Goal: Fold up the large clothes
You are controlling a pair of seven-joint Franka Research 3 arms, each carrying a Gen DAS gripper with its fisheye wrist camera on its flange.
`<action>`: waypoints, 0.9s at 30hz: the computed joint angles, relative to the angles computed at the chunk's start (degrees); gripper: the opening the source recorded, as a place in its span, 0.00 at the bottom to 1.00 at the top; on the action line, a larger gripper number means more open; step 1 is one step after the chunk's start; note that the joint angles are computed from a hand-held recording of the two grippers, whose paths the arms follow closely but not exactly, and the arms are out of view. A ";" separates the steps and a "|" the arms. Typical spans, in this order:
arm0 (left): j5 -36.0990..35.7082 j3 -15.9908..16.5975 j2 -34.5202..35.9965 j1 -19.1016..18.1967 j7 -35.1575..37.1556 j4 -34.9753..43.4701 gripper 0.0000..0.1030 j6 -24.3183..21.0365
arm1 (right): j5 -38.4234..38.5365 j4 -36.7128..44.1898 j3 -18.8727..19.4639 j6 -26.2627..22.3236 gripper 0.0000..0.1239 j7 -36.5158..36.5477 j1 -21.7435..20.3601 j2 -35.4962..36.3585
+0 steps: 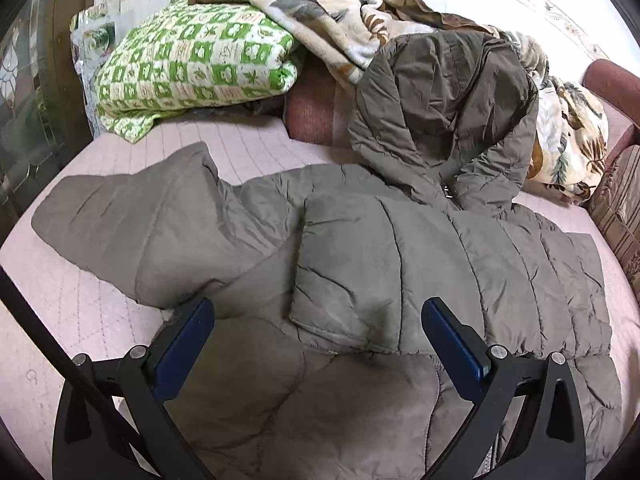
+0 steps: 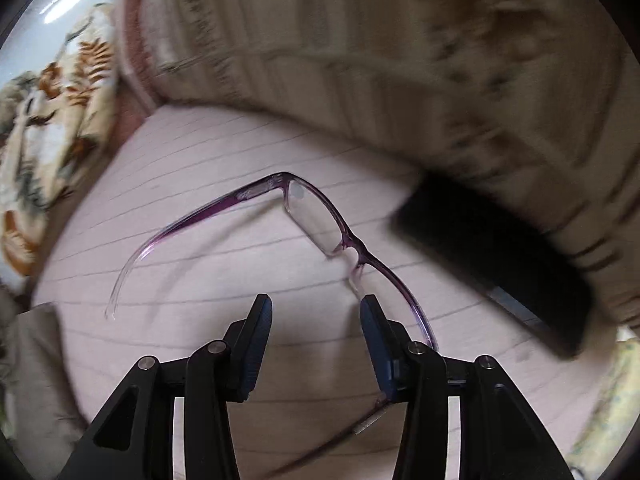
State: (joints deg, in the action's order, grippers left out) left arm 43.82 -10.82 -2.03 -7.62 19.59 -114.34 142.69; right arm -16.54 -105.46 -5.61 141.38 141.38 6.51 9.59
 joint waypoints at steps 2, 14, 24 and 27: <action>0.20 -0.03 -0.04 -0.04 0.01 -0.05 1.00 -0.08 | -4.80 -0.15 -1.02 -2.39 0.40 3.47 0.59 -0.76; 1.42 -0.07 -0.93 0.06 -1.22 -0.84 1.00 0.52 | -20.80 -2.81 0.60 1.37 0.41 14.07 -0.10 -6.15; 1.45 0.09 -3.37 1.43 -2.14 -2.46 1.00 0.97 | 8.47 -0.45 8.34 21.45 0.41 -17.49 4.28 -2.65; 0.39 0.51 -4.29 2.41 -1.67 -2.78 1.00 0.86 | 13.58 4.20 11.24 20.21 0.41 -27.62 7.58 0.93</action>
State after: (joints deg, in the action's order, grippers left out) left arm 44.21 -10.31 -6.32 -5.21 17.92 -117.11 143.55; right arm -2.96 -101.25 5.63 161.59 113.76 14.09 10.52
